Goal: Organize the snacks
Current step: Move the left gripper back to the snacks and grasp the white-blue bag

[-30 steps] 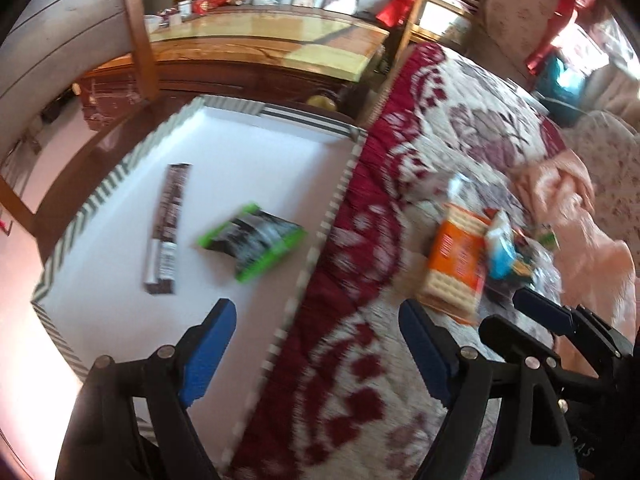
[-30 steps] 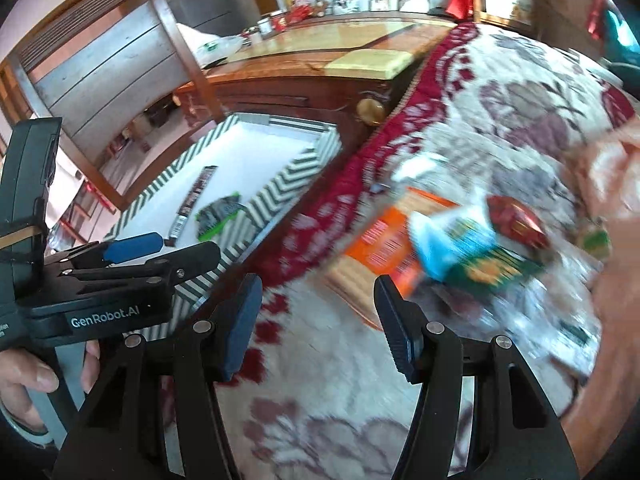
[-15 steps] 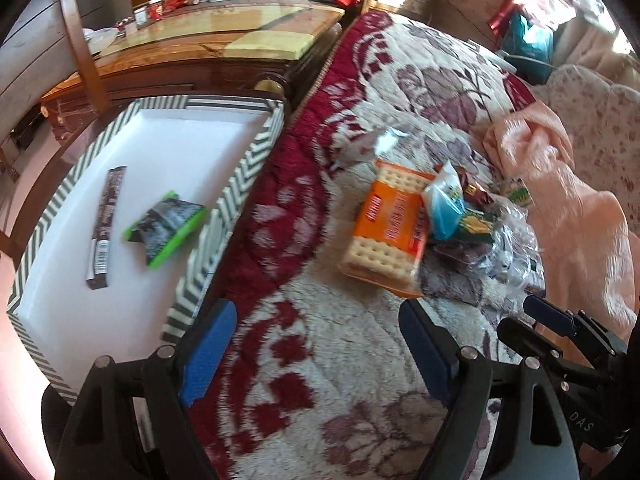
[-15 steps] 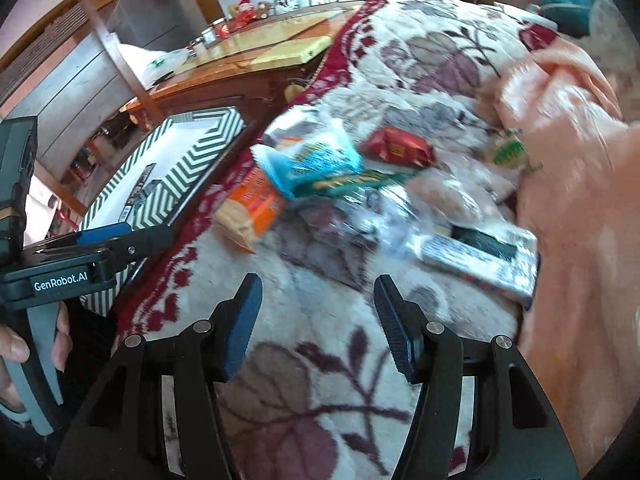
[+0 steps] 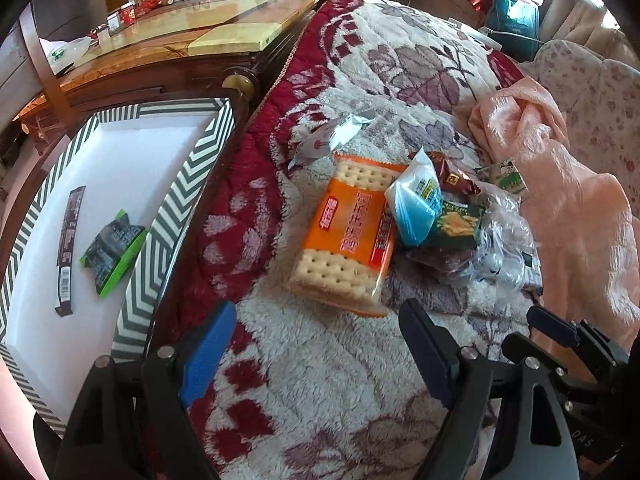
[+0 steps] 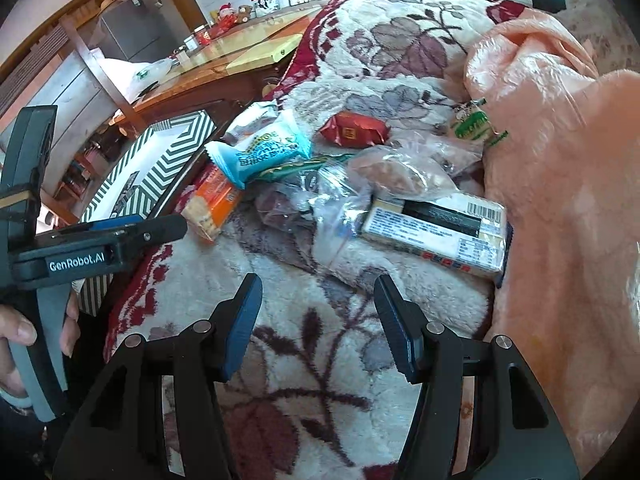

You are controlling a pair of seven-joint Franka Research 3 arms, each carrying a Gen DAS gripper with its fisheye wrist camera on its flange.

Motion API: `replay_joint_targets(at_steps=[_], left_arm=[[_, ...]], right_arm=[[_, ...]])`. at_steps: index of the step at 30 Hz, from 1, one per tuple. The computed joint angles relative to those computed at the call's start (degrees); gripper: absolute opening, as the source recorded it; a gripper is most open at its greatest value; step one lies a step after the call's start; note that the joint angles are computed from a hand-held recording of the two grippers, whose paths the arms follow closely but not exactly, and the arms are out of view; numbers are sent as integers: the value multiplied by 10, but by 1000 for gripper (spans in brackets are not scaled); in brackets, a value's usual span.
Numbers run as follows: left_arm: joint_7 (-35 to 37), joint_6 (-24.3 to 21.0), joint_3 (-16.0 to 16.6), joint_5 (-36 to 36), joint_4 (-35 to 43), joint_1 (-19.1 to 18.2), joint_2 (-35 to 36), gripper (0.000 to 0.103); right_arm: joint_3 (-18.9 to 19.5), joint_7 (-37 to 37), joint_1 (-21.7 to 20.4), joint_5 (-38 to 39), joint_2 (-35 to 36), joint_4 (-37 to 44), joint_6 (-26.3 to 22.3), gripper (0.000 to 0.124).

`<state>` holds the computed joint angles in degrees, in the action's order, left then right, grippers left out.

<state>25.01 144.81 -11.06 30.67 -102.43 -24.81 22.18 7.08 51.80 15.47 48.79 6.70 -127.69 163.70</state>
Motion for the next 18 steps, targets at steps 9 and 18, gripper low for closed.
replay_joint_targets(at_steps=[9, 18], left_arm=[[65, -3, -3, -19, 85, 3, 45, 85], [208, -92, -15, -94, 266, -4, 164, 85]], right_arm=[[0, -14, -5, 16, 4, 3, -9, 58], [-3, -18, -12, 24, 11, 7, -21, 58]])
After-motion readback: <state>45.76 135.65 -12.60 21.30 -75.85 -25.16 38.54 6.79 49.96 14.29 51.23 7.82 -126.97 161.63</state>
